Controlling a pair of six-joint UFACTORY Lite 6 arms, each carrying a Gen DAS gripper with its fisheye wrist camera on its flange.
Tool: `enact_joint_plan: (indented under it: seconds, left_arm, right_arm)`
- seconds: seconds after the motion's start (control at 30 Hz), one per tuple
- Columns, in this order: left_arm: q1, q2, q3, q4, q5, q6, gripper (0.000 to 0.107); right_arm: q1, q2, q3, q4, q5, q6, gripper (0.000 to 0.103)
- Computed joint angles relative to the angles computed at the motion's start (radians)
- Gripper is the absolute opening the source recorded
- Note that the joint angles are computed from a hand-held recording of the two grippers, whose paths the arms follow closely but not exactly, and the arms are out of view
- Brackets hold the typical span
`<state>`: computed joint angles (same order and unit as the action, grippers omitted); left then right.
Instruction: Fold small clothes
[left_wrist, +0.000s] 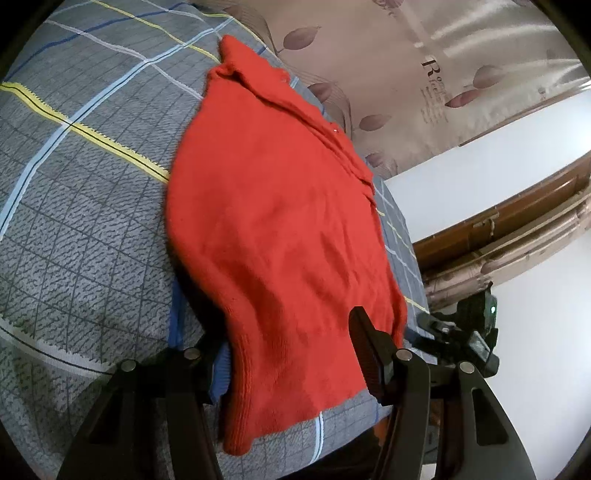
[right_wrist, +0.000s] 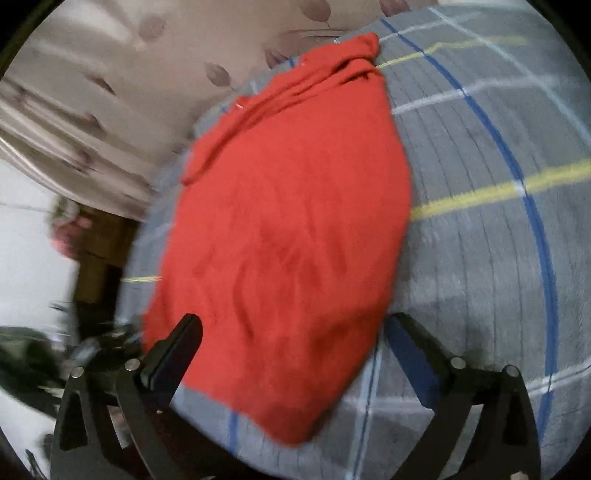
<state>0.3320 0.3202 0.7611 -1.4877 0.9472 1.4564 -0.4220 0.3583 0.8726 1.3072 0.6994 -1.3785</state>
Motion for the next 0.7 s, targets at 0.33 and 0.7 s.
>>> enact_joint_plan:
  seconds: [0.33, 0.7]
  left_arm:
    - [0.036, 0.024, 0.02, 0.033, 0.042, 0.01, 0.059]
    - [0.011, -0.015, -0.012, 0.012, 0.02, 0.02, 0.059]
  right_arm:
    - [-0.328, 0.192, 0.063, -0.064, 0.191, -0.142, 0.005]
    - [-0.364, 0.247, 0.07, -0.056, 0.382, -0.171, 0.061]
